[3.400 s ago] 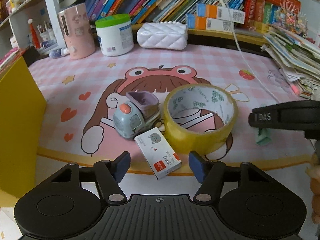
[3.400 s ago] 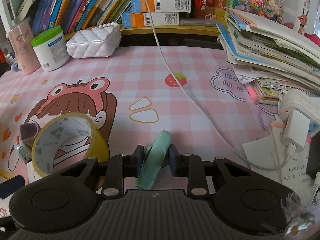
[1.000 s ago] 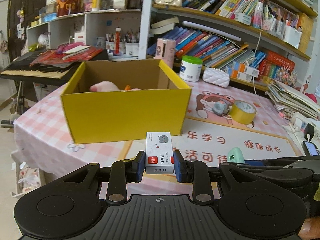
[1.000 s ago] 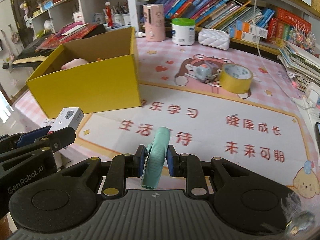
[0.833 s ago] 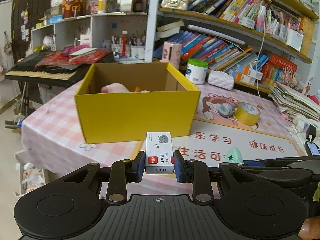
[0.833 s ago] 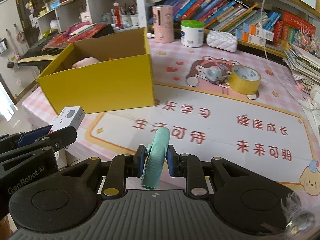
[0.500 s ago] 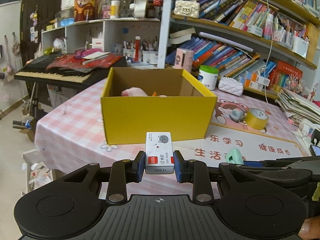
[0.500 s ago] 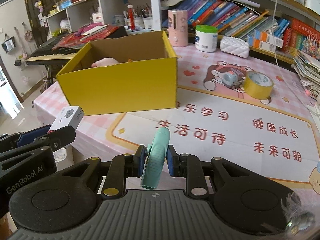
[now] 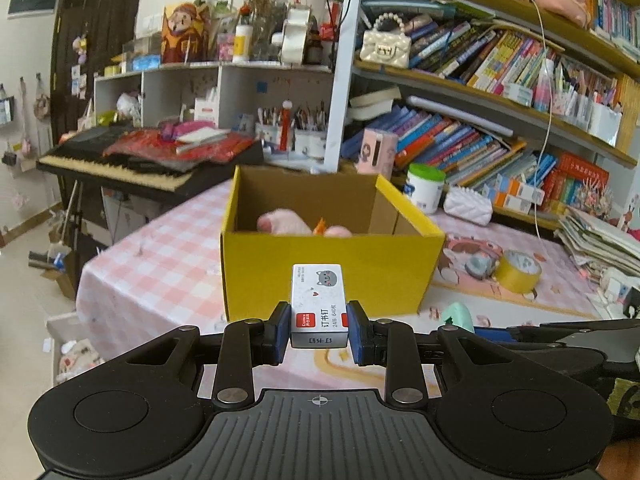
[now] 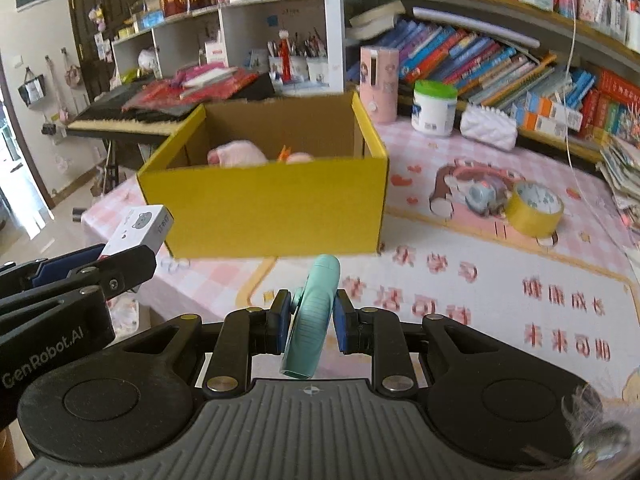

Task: Organize objects
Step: 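Carry the highlighter and white-and-red box with both tools over the yellow box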

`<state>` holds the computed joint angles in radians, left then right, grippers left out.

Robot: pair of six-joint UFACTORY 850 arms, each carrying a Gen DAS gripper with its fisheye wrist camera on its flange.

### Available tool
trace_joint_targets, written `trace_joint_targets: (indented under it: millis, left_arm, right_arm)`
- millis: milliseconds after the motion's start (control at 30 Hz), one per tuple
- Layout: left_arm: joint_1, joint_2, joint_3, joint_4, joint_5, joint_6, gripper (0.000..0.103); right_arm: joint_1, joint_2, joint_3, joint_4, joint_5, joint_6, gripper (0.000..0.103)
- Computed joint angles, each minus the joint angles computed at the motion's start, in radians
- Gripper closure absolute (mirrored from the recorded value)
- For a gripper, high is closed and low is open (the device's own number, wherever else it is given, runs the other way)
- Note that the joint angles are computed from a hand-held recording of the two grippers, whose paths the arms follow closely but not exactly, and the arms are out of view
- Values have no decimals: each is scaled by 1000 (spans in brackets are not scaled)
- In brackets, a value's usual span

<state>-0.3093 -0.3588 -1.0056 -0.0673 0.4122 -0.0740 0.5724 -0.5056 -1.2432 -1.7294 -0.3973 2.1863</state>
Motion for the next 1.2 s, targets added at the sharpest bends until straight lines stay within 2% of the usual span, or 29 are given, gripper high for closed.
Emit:
trace_joint_targets:
  millis: [167, 333, 700, 1000, 1200]
  left_arm:
    - [3, -27, -51, -36, 21, 43, 75]
    - [5, -81, -135, -75, 11, 72, 75]
    - [-4, -234, -357, -257, -49, 247, 75]
    - [-16, -335, -495, -505, -132, 502, 75]
    - [-24, -383, -558, -742, -170, 750, 75]
  right_arm:
    - [-19, -24, -51, -113, -12, 75, 82]
    - [-51, -67, -132, -186, 2, 91, 82]
    - [-133, -210, -363, -158, 91, -36, 82]
    - [-178, -330, -527, 130, 174, -400, 82]
    - [-199, -395, -613, 485, 206, -804, 82]
